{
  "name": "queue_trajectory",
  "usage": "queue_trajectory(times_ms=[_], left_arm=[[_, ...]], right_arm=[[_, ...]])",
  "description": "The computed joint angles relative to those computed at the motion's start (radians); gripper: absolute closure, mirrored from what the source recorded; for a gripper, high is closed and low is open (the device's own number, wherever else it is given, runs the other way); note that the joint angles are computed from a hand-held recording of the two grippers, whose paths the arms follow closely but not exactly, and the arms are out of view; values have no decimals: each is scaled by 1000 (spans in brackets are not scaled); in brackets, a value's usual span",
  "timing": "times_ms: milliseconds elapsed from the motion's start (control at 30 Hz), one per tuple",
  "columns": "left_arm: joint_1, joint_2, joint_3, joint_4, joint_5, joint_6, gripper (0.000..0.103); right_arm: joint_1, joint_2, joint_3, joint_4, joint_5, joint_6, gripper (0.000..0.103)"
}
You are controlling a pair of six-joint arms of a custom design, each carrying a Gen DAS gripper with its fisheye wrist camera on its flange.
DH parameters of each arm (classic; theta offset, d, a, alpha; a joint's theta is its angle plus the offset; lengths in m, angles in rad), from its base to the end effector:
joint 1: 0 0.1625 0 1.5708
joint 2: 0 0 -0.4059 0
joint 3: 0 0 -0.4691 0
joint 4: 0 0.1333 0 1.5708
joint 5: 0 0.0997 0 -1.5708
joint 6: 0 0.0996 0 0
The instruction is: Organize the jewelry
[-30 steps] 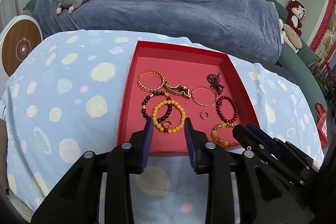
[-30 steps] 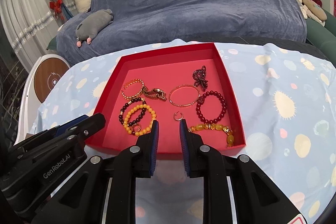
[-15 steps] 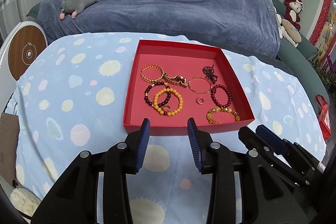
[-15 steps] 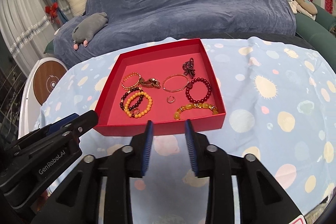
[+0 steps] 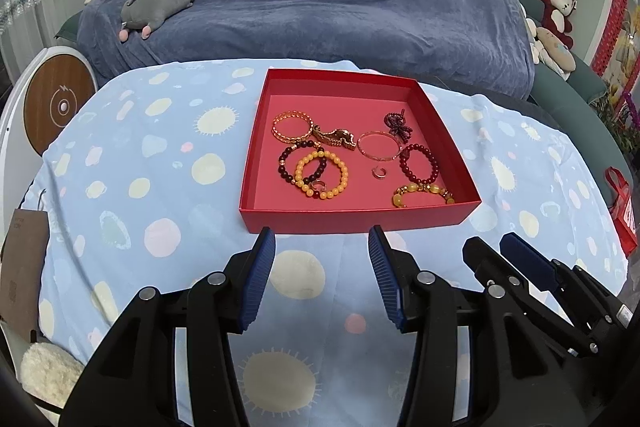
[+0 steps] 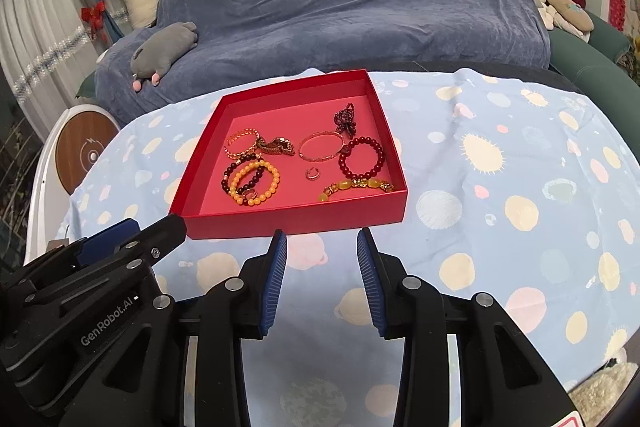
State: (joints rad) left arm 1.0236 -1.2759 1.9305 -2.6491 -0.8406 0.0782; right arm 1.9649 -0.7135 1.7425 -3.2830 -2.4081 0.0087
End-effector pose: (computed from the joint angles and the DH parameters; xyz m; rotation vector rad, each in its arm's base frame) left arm -0.1476 -0.6261 0.2386 0.5578 2.3751 -0.7246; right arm 0.3113 -0.5942 0.0375 0.0822 -2.2960 0.9925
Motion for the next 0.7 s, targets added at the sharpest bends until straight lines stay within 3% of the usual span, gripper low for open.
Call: queue_trajectory(times_ms=[200, 700], left_arm=[[-4, -14, 14, 5, 12, -16, 55], [-11, -33, 37, 11, 51, -24, 47]], right_arm=[[11, -2, 3, 10, -30, -2, 58], [26, -7, 9, 58, -82, 12, 49]])
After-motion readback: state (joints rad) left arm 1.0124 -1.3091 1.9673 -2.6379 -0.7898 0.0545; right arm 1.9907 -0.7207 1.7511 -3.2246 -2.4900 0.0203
